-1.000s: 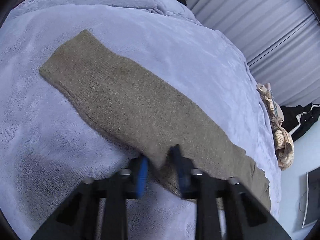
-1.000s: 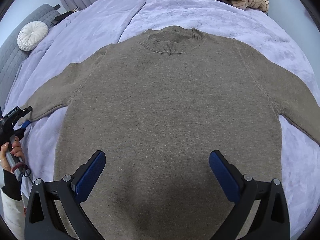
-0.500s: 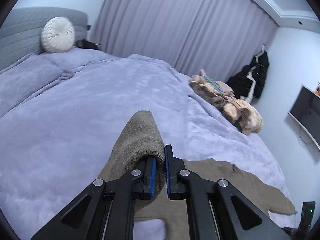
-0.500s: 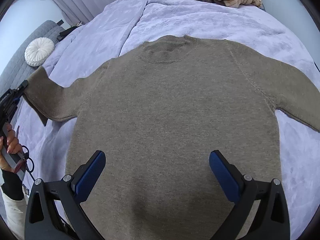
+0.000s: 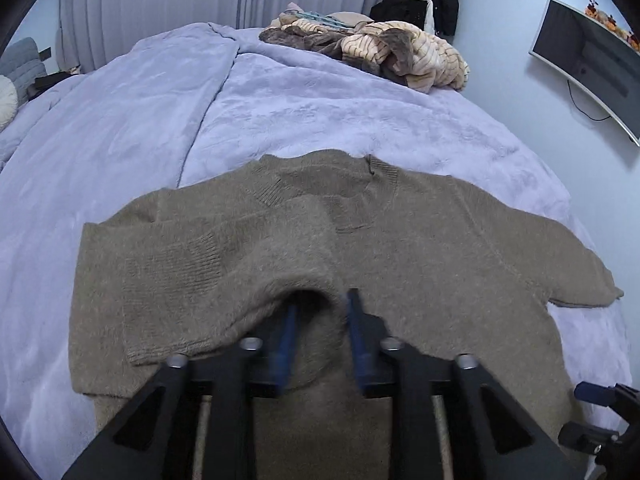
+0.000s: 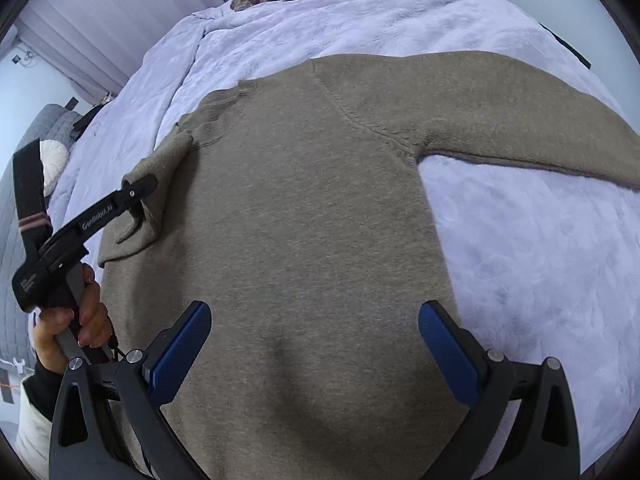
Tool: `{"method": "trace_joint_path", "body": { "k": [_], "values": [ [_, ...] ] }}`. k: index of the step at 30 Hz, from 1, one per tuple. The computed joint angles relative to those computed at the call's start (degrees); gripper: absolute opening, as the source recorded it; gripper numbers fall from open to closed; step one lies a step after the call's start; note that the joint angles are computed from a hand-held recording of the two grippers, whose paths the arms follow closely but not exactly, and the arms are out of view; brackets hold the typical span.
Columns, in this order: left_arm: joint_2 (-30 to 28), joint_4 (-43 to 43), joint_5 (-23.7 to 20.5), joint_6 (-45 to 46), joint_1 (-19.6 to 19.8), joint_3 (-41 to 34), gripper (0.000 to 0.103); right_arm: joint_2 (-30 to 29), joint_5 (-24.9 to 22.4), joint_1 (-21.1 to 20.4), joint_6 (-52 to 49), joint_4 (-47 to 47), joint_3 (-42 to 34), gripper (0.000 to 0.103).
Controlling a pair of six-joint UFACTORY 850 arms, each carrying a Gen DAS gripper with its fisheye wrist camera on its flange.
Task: Fold small clothes
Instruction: 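Fold the held sleeve across the sweater body and release it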
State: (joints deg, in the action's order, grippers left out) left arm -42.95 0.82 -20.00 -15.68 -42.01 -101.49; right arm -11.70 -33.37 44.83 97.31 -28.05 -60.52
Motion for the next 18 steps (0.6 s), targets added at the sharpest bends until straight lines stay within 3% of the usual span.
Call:
{"method": "trace_joint_path", "body": {
  "k": [1,2,5,7,9,11,15,18],
  "values": [
    [1.8,6.0,1.5,-5.8,-0.1,2.5,0.077,-0.2,0.2,-0.4,-0.4,0.2,-0.1,0.103],
    [4.3,12.0,4.4,-11.3,0.0,5.9,0.086,-0.8,0.1,-0.6,-1.3,0.7,-0.7,0.103],
    [9.2,30.0,8.8,-28.0,1.3,12.6,0.086,-4.6,-1.5,-0.6,-6.8,-0.3,-6.2,0.103],
    [11.5,41.4,7.8,-40.0,3.4,15.5,0.086,-7.7,-3.6,0.2,-11.4,-1.8,-11.2,0.103],
    [12.4,45.6,5.3,-48.6,5.6,17.2,0.086,-12.9,-7.0,1.3,-17.3,-5.4,-18.7,0.103],
    [11.5,40.1,3.4,-47.6,7.8,17.6,0.086,-19.3,-11.6,2.6,-24.5,-9.3,-27.6,0.103],
    [8.8,16.1,3.7,-30.4,11.6,17.8,0.086,-35.9,-24.7,4.8,-43.8,-15.4,-48.9,0.096],
    [7.4,11.9,2.5,-25.9,11.9,17.3,0.086,-44.9,-32.0,5.1,-53.1,-18.7,-59.4,0.074]
  ]
}}
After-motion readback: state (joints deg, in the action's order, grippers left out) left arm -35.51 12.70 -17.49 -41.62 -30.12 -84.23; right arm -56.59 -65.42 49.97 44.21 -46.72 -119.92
